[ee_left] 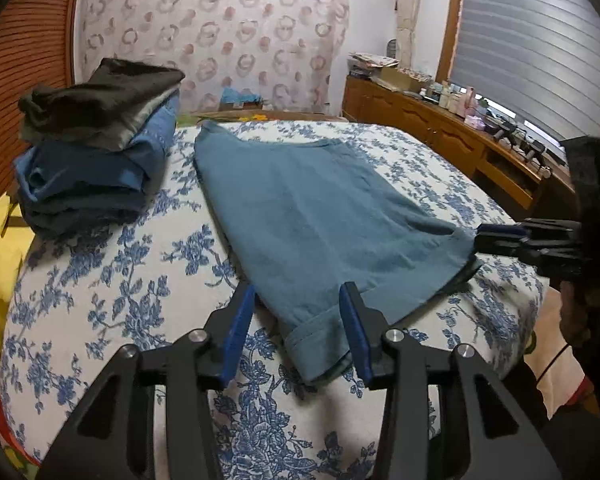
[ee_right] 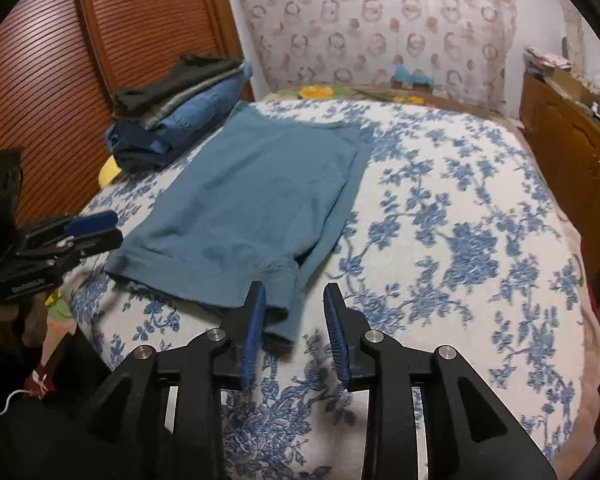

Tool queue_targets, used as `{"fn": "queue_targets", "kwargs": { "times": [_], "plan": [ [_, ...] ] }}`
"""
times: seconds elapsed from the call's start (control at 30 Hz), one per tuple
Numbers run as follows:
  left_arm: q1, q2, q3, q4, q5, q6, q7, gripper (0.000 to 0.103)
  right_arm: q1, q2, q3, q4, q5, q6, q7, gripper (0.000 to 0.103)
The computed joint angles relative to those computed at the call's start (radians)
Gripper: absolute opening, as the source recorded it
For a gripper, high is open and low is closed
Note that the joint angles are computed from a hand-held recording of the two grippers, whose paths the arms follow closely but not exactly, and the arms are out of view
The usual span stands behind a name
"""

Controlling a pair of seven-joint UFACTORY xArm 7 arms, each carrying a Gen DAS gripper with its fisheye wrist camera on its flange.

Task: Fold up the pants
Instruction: 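Lift the hem with both tools and fold it toward the waistband, then open both tools, then regrasp the folded end with both tools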

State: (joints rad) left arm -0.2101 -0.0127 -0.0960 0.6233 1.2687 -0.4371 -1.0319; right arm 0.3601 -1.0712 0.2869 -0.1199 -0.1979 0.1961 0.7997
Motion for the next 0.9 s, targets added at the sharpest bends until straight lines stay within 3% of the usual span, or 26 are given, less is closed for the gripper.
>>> {"fn": "queue_targets", "kwargs": {
  "times": [0.13,0.4,0.67,0.9],
  "plan": [
    [0.003,0.039,-0.008,0.023,0.055,0.002,-0.059,0.043,-0.006,-0.022,0.011,0.000,-0.002,0.008,0.016,0.031],
    [0.019,0.068,-0.021,0.018,0.052,-0.010,-0.073,0.043,-0.051,0.111,0.037,0.015,-0.005,-0.114,0.039,0.033],
    [0.002,0.040,-0.034,-0.068,-0.179,-0.015,0.156,0.043,-0.093,0.222,0.061,0.028,0.002,-0.200,0.040,0.035],
    [0.003,0.034,-0.028,-0.072,-0.152,-0.028,0.129,0.039,-0.128,0.305,0.102,0.040,0.014,-0.262,0.039,0.035]
  ]
}}
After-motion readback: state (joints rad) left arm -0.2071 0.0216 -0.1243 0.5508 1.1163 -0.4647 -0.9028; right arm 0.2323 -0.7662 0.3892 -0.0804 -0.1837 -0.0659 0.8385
